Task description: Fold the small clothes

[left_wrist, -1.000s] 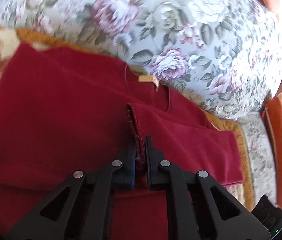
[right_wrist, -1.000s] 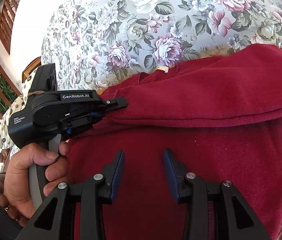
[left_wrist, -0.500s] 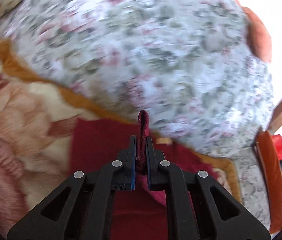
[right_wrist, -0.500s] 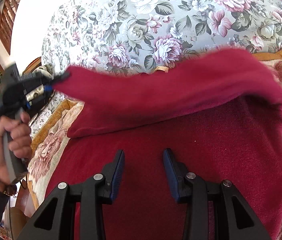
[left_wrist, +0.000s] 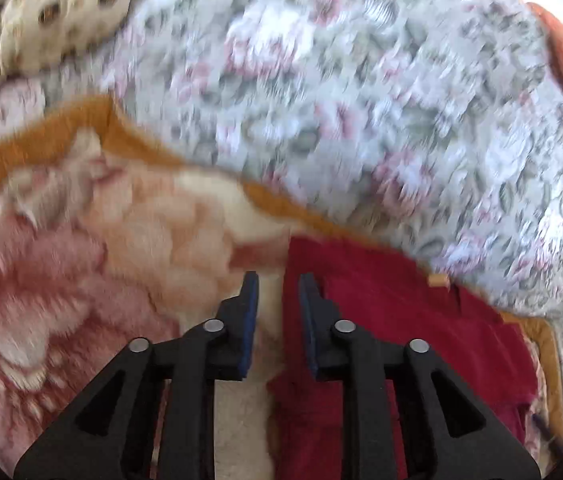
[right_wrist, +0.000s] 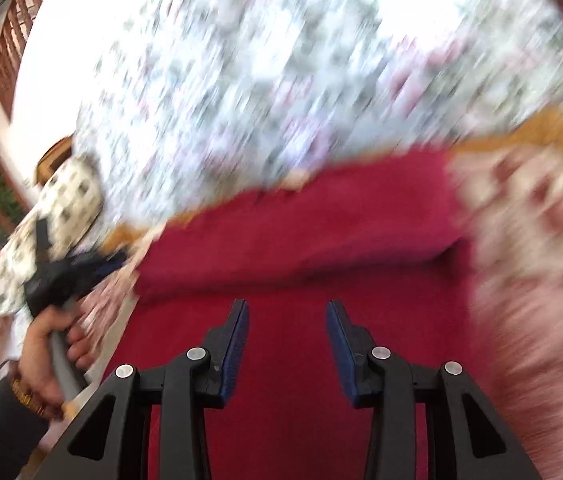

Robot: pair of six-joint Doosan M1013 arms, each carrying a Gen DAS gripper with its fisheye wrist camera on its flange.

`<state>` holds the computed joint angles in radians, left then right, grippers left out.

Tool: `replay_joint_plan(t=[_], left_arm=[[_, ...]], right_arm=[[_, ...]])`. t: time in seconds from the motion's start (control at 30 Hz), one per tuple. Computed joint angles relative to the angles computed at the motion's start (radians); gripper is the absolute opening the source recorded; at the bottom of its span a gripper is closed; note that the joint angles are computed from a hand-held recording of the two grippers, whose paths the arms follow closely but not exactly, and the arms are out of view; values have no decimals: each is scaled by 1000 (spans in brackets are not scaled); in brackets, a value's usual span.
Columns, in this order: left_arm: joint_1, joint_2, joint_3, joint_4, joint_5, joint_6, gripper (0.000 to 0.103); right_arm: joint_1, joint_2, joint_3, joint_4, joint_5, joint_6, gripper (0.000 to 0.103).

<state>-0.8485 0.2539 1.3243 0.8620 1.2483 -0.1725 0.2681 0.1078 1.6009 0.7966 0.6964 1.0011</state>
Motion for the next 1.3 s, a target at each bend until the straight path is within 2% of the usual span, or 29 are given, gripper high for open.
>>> replay_joint_plan(t=[0.07, 0.13, 0.2, 0.27, 0.33, 0.4, 0.53, 0.6, 0.63, 0.73, 0.77, 0.83, 0.9, 0.93, 0.97, 1.03, 1.13, 1.23, 1.3], left_arm=[[15, 9, -14, -33, -87, 69, 23], [37, 34, -44, -110, -151, 156, 23], [54, 58, -72, -185, -162, 225, 23], [71, 79, -91, -260, -152, 274, 23], [81, 86, -89, -311, -154, 295, 24], [71, 82, -79, -284, -156, 290, 24], [47, 61, -40, -243, -159, 264, 24], [34, 41, 6, -186, -199, 199, 24], [34, 39, 12, -174, -211, 178, 24], [29, 40, 16, -146, -208, 148, 24], [27, 44, 9, -144, -196, 156, 24], [25, 48, 4, -140, -187, 159, 24], [25, 43, 14, -133, -200, 146, 24], [26, 41, 20, -129, -210, 136, 24], [27, 39, 25, -126, -219, 129, 24], [26, 35, 32, -119, -229, 116, 24], [26, 35, 33, -117, -229, 114, 24], [26, 35, 34, -117, -230, 114, 24], [26, 35, 33, -117, -228, 115, 24]], right_arm=[[-3, -2, -24, -26, -61, 26, 38], [-2, 30, -81, -28, -36, 27, 38], [13, 91, -169, -137, 51, 49, 37], [33, 122, -202, -320, 60, 146, 37], [18, 156, -219, -391, 121, 175, 34], [-15, 149, -186, -268, 120, 50, 33], [-43, 165, -204, -186, 191, 7, 34], [-42, 182, -248, -214, 252, 24, 34], [-39, 180, -262, -220, 254, 30, 34], [-20, 159, -257, -260, 105, 76, 34], [-21, 166, -270, -252, 109, 87, 34], [-12, 215, -336, -298, 190, 132, 34], [18, 261, -389, -463, 266, 206, 34], [27, 270, -385, -506, 276, 202, 34], [26, 256, -362, -496, 233, 187, 34], [23, 259, -373, -491, 259, 227, 34], [37, 285, -448, -558, 341, 323, 34], [55, 303, -496, -611, 316, 373, 35], [62, 338, -544, -641, 363, 413, 35]])
